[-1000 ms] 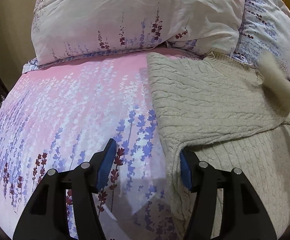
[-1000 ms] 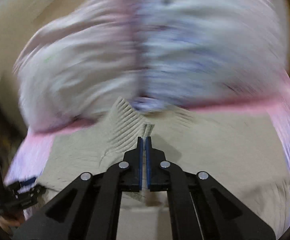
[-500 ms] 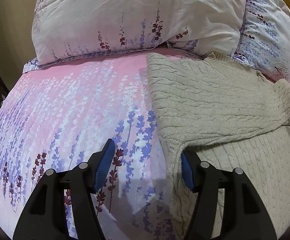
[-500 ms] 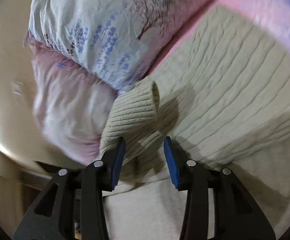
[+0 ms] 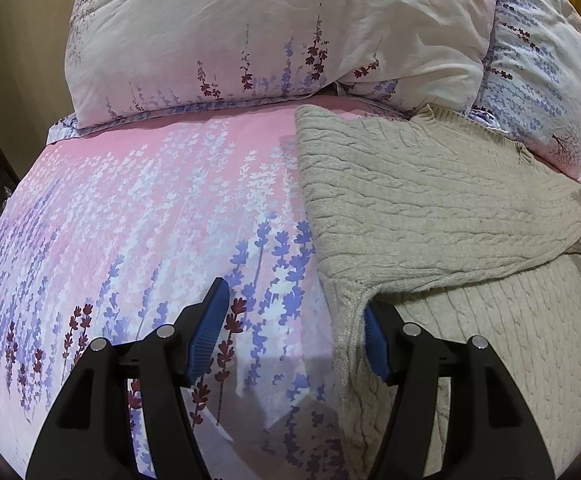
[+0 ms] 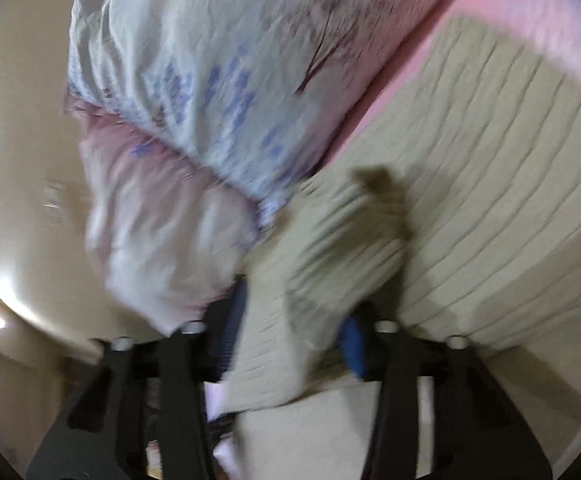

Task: Fold small clothes

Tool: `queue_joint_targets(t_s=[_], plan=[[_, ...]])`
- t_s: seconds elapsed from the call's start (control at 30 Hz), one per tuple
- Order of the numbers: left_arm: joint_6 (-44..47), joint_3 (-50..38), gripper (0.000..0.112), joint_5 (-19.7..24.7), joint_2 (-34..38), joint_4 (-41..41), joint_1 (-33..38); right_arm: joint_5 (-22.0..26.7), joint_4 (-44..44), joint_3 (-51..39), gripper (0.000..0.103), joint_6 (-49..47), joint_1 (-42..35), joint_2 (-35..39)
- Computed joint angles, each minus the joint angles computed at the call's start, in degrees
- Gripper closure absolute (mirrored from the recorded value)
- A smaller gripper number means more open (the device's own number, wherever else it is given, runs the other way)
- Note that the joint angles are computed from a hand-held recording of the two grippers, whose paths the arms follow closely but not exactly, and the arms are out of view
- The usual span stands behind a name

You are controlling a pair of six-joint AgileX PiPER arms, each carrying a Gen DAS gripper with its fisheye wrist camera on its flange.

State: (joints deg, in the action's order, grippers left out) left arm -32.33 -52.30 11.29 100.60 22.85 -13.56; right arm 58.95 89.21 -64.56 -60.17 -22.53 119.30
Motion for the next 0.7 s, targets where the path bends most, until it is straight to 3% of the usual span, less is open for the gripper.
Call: queue_joint_targets(t_s=[0.1, 0.27, 0.37, 0.47, 0.6, 0.63, 0.67, 0.7], plan=[[-0.93, 0.21, 0.049, -0.33, -0.06, 0.71, 0.0, -8.51, -3.46, 1.04, 0.094, 0.28, 0.88, -3.44], [-3.55, 0.47, 0.049, -0.64, -0.11, 2.96, -0.08, -12.73, -6.0, 3.95, 0.088, -2.45, -0.93, -7.95], [-4.47, 0.34, 0.048, -0.43, -0.05, 3.72, -0.26, -16.16, -9.01, 3.55, 0.096, -1.99, -0.74, -7.66], [-4.48, 0.21, 0.048, -0.17, 0.01, 3.54, -0.37, -19.59, -10.56, 4.5, 0.096, -1.39, -0.11, -8.45], [-2.52, 0.07, 0.048, -0.14, 0.11, 1.85, -0.09, -24.7, -14.83, 4.89, 0.086, 1.82, 1.82, -10.11], [-3.39, 0.1, 0.048, -0.27, 0.1, 2.45, -0.11, -24.79, -14.72, 5.11, 0.086, 0.97, 1.71, -10.59], [-3.48, 0.08, 0.048, -0.49, 0.17, 2.31, 0.07, -25.03, -13.79, 5.68, 0.096, -1.2, 1.63, -11.07], [-4.3, 0.03, 0.048, -0.67, 0.26, 2.71, 0.23, -26.15, -14.25, 5.94, 0.097, -1.37, 1.99, -11.43]])
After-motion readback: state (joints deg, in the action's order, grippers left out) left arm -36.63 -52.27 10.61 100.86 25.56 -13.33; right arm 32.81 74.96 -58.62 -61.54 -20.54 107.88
